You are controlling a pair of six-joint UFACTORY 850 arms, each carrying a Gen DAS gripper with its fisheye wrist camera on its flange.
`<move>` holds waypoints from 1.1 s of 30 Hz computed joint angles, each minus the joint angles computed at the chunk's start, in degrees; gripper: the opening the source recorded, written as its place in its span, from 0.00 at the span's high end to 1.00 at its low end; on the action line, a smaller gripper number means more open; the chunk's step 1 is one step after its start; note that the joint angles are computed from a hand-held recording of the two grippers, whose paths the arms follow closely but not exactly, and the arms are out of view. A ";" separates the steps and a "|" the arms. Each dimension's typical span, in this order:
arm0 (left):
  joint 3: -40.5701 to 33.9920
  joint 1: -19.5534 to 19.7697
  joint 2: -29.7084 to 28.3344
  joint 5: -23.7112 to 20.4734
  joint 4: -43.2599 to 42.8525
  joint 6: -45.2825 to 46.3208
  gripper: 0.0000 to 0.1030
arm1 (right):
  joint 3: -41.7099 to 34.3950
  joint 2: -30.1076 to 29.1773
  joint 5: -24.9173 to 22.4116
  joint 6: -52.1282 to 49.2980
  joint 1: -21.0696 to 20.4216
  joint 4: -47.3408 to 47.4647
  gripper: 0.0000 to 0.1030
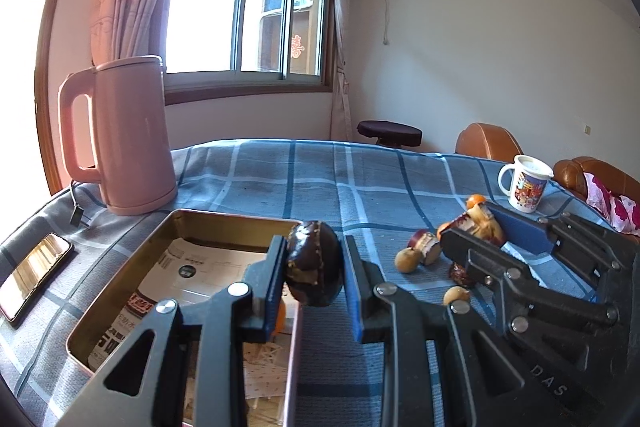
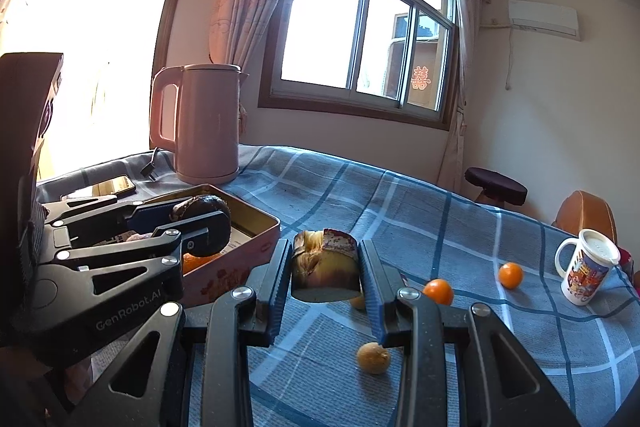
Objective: Organize fruits
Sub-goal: 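Carry the mangosteen and wrapped snack over the open tin box with both tools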
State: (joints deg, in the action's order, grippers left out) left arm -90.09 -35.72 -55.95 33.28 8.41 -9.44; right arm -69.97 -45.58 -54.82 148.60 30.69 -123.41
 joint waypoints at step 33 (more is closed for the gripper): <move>1.56 4.67 1.67 -0.37 -7.57 3.66 0.73 | -10.19 -5.12 7.86 -2.57 0.67 -3.83 0.65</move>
